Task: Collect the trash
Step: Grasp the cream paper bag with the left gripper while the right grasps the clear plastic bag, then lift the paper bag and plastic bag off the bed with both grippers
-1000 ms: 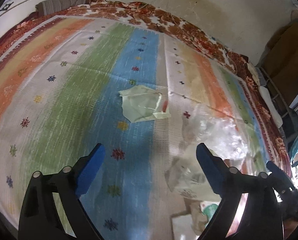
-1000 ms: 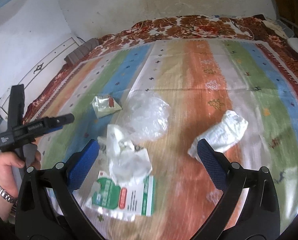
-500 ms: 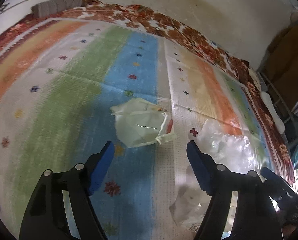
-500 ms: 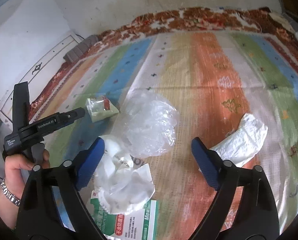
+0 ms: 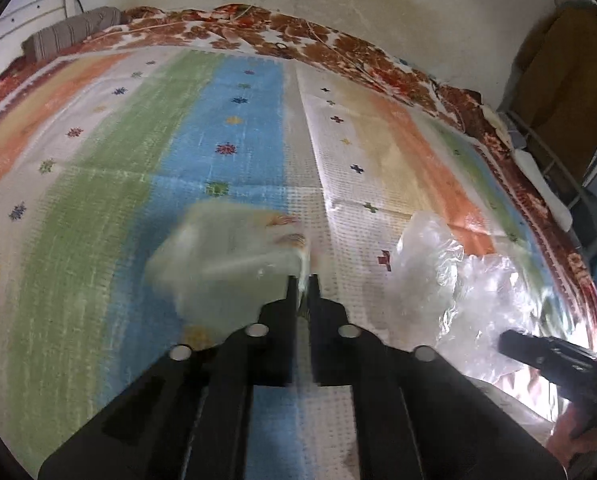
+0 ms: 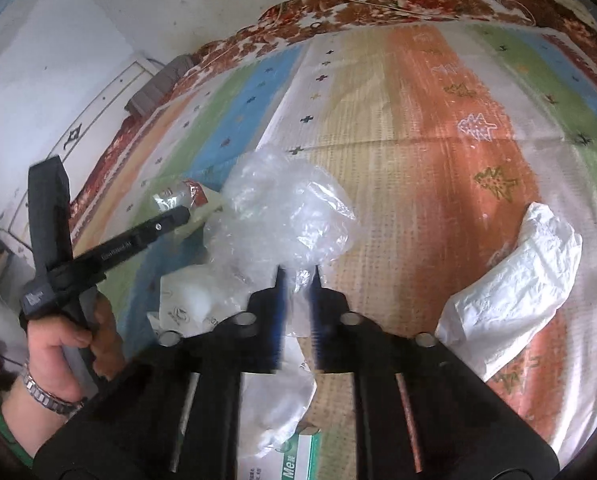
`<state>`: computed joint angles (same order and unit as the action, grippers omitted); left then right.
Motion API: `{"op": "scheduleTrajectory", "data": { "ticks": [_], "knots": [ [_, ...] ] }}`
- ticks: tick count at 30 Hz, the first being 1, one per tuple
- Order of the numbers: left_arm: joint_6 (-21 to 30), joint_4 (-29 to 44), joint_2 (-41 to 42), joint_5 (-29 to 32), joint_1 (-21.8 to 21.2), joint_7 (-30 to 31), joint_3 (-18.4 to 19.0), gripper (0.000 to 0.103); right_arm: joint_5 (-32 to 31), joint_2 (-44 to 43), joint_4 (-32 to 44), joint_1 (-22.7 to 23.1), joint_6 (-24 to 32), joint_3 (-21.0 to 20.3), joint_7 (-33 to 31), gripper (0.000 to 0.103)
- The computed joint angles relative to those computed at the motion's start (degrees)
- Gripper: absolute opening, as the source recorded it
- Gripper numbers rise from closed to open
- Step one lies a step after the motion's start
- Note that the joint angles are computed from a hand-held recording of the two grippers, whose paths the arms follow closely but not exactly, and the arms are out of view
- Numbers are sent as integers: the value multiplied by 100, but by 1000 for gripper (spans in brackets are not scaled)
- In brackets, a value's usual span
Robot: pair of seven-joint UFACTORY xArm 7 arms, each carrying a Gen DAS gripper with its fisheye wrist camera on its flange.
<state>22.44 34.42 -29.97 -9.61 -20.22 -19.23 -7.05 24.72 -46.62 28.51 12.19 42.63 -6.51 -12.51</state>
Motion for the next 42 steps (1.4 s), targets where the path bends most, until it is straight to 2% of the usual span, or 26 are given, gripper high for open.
{"op": "scheduleTrajectory", "data": {
  "ticks": [3,12,21,25,32,38,42],
  "knots": [
    [120,28,-109,93,89,-102,-82,2,-78,-135,-26,-27,7,46,-13,4],
    [1023,411,-605,265,199,-429,-211,2,-534,-698,149,-196,119,240,238,3],
    [1779,775,-947,337,205,-680,-357,2,-994,-1308,443,-244,436,390,447,3],
    [2096,690,-1238,271,207,-1036,-475,2,-1095,-1474,598,-287,782,400,622,3],
    [2443,687,-1775,272,106,-1291,-570,2,-1222,-1805,774,-212,1179,548,736,3],
    [2470,306,-2381,-276,-99,-1669,-375,2,-1295,-2121,944,-144,1542,657,854,3],
    [2562,321,-2581,-309,-146,-1760,-468,2,-1395,-2437,994,-139,1870,730,890,3]
  ]
}}
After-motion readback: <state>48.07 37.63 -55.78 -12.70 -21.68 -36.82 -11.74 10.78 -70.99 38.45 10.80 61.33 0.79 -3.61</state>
